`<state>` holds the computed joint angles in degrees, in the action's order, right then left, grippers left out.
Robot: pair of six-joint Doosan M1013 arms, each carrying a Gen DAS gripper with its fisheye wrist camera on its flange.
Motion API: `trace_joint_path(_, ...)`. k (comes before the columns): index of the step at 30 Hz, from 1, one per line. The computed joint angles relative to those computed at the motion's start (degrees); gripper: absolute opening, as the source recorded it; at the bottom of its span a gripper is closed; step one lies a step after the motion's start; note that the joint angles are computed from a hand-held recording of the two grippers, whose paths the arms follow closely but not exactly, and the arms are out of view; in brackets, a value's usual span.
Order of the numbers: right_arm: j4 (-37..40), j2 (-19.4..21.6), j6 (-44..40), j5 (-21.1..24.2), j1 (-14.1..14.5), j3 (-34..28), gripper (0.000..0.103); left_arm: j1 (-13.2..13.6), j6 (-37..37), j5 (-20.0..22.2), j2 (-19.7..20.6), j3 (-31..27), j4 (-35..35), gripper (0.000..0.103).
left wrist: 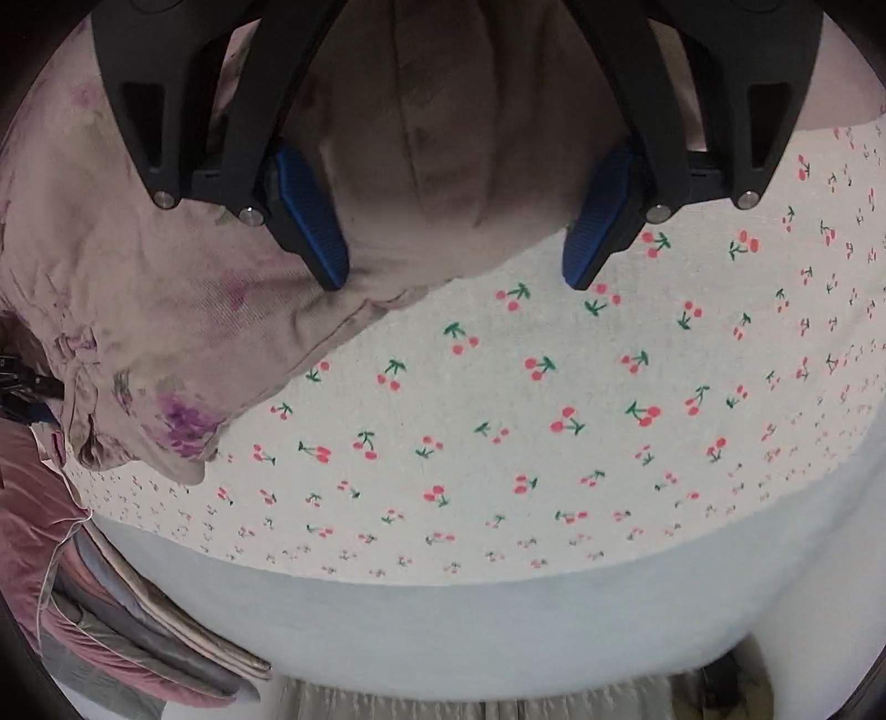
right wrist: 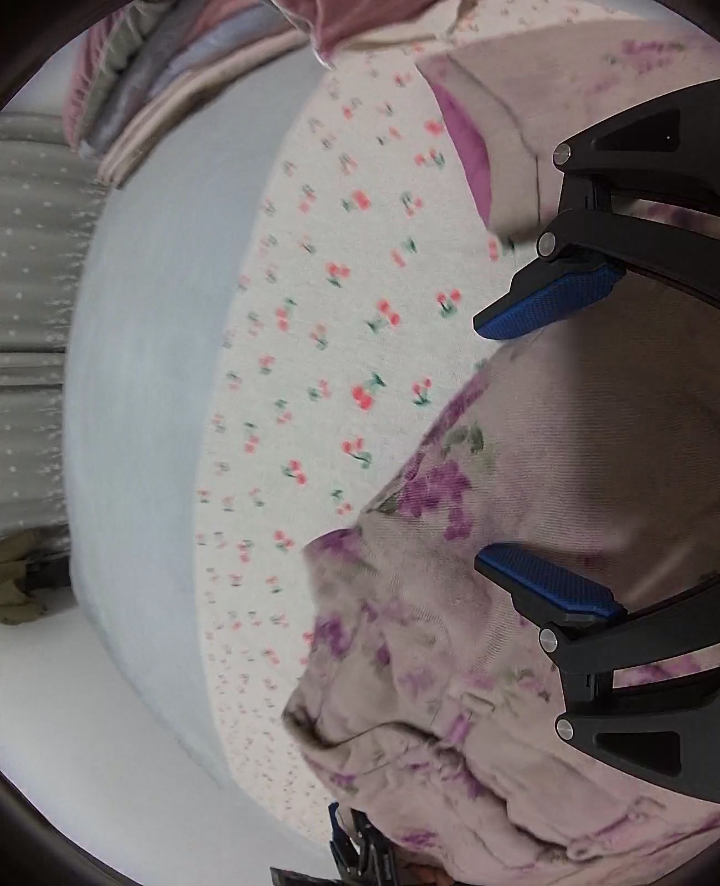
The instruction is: Fold large clothes
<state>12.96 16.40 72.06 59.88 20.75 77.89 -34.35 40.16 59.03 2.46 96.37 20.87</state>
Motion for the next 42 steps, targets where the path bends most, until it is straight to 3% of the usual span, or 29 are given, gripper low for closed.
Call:
trace_joint_path(3, 0.86, -1.37, -0.66, -5.04, 0.35, 3.16, 0.067, -0.84, 0.09, -1.69, -1.40, 1.15, -1.97, 0.065)
trace_joint_path(6, 0.06, -3.46, -1.49, -8.32, 0.97, 5.85, 0.039, -2.57, -0.87, -0.17, -2.31, 1.86, -1.28, 0.040)
trace_joint_path(7, -3.11, -4.44, -0.41, -9.90, 1.87, 6.87, 0.022, -3.82, -2.58, 1.17, -2.92, 2.02, 0.83, 0.031)
trace_joint_path(8, -6.08, -5.16, 1.16, -11.32, 2.73, 7.62, 0.017, -5.11, -4.63, 2.33, -3.09, 2.01, 3.23, 0.028)
trace_joint_path(10, -15.16, -7.36, 6.41, -16.64, 5.05, 9.75, 0.014, -8.18, -10.31, 5.64, -3.04, 1.63, 10.52, 0.020)
trace_joint_path(12, -25.79, -9.52, 14.12, -23.04, 7.06, 11.72, 0.013, -9.74, -15.98, 6.99, -3.07, 1.46, 18.86, 0.019)
trace_joint_path(15, -37.45, -10.68, 26.76, -30.25, 8.27, 12.32, 0.013, -13.86, -28.16, 13.17, -2.93, 1.68, 37.48, 0.019)
trace_joint_path(17, -44.14, -9.38, 34.18, -32.42, 8.97, 10.77, 0.013, -12.83, -30.10, 13.66, -1.83, 0.91, 39.70, 0.019)
trace_joint_path(19, -43.14, -6.09, 34.78, -28.73, 9.33, 7.55, 0.014, -10.23, -27.72, 13.37, 0.55, 0.08, 35.73, 0.021)
trace_joint_path(21, -46.11, -3.23, 35.21, -25.58, 9.66, 6.42, 0.016, -6.91, -20.42, 14.42, 4.38, -1.06, 26.66, 0.027)
trace_joint_path(22, -48.36, -0.33, 34.50, -20.73, 10.11, 5.11, 0.016, -6.38, -18.13, 15.87, 5.30, -1.67, 24.59, 0.031)
trace_joint_path(23, -48.08, 1.59, 32.94, -16.67, 10.07, 4.06, 0.018, -6.69, -17.77, 17.15, 5.53, -2.45, 25.53, 0.035)
trace_joint_path(24, -50.63, 1.91, 34.36, -15.61, 10.56, 3.53, 0.020, -6.89, -16.89, 18.86, 5.94, -3.05, 26.21, 0.039)
trace_joint_path(26, -55.98, 2.18, 37.87, -14.47, 11.31, 2.86, 0.039, -7.28, -15.12, 20.90, 6.30, -3.33, 26.31, 0.042)
trace_joint_path(27, -56.36, 2.26, 38.00, -13.71, 11.33, 2.70, 0.041, -7.61, -15.51, 21.40, 5.97, -3.29, 26.52, 0.047)
trace_joint_path(30, -53.19, -0.58, 39.10, -15.77, 10.10, 5.08, 0.062, -8.41, -17.76, 18.32, 3.75, -3.00, 24.70, 0.068)
trace_joint_path(31, -48.61, -2.39, 35.85, -17.65, 9.07, 6.29, 0.069, -9.20, -19.05, 16.79, 3.15, -2.90, 24.74, 0.075)
trace_joint_path(34, -44.03, -6.44, 32.08, -20.97, 6.83, 9.05, 0.071, -11.70, -22.65, 14.55, 0.49, -2.01, 25.34, 0.084)
trace_joint_path(37, -47.03, -7.54, 34.09, -20.85, 4.91, 9.00, 0.071, -14.50, -25.33, 11.85, -2.02, -0.90, 24.96, 0.085)
trace_joint_path(39, -50.11, -6.45, 37.47, -16.64, 3.84, 7.22, 0.071, -15.54, -26.53, 10.54, -2.49, -0.35, 24.28, 0.085)
trace_joint_path(42, -43.86, -2.92, 34.41, -6.31, 0.37, 2.29, 0.071, -17.32, -28.32, 6.91, -3.86, 1.46, 21.90, 0.085)
